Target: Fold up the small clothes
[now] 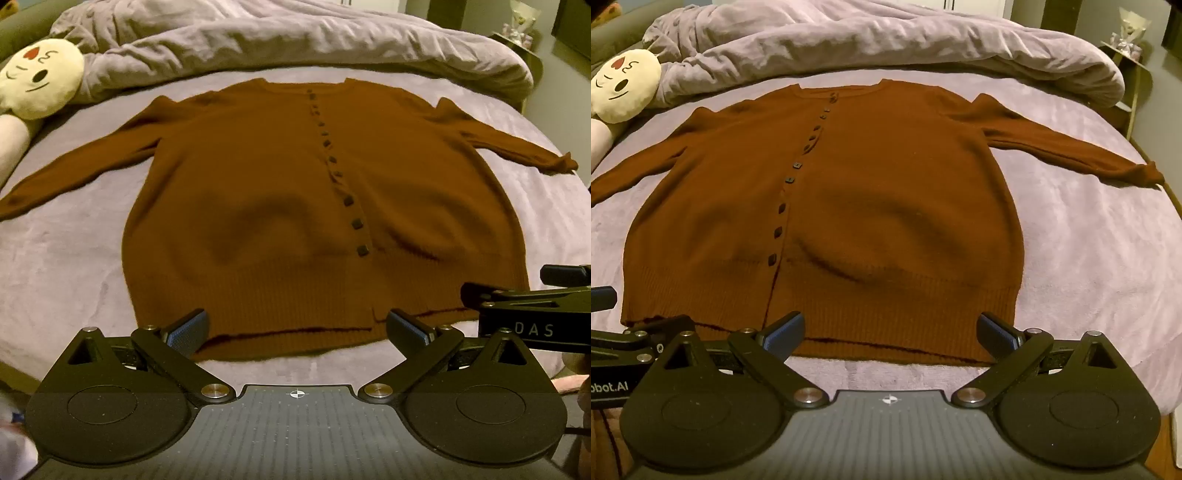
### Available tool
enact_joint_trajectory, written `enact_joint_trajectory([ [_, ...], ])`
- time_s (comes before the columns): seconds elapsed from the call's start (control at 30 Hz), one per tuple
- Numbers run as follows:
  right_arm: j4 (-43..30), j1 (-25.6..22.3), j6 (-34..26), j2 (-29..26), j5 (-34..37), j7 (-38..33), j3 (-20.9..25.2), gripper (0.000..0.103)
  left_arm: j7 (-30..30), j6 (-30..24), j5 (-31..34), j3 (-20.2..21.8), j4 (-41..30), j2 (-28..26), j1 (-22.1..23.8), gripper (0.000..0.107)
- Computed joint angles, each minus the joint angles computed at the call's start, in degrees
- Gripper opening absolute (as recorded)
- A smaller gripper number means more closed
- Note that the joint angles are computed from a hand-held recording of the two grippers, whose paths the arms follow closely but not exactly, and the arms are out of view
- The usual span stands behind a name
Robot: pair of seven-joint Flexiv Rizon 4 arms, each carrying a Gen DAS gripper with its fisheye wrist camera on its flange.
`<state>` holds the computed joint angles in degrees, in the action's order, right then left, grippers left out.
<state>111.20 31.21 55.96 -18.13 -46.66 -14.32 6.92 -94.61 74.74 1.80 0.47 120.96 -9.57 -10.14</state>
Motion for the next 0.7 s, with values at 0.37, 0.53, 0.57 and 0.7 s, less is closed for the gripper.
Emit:
enact_joint_trajectory([
  [0.37, -0.2, -0.08, -0.01, -0.16, 0.77, -0.58, 0.07, 0.099, 0.12, -0.51, 0.06, 0.16, -0.33, -0.21, 0.17, 0.103],
  [0.53, -0.21, 0.05, -0.09, -0.2, 0.58, -0.33, 0.01, 0.099, -0.14, -0.58, 0.33, 0.17, -0.28, -0.08, 0.15, 0.103],
  [0.57, -0.23, 0.03, -0.11, -0.21, 0.66, -0.42, 0.05, 0.099, -0.26, -0.61, 0.51, 0.22, -0.27, -0.07, 0.11, 0.103],
  [0.7, -0.16, 0.03, 0.0, -0.21, 0.71, -0.47, 0.06, 0.099, -0.53, -0.83, 0.69, 0.25, -0.32, -0.07, 0.15, 0.103],
])
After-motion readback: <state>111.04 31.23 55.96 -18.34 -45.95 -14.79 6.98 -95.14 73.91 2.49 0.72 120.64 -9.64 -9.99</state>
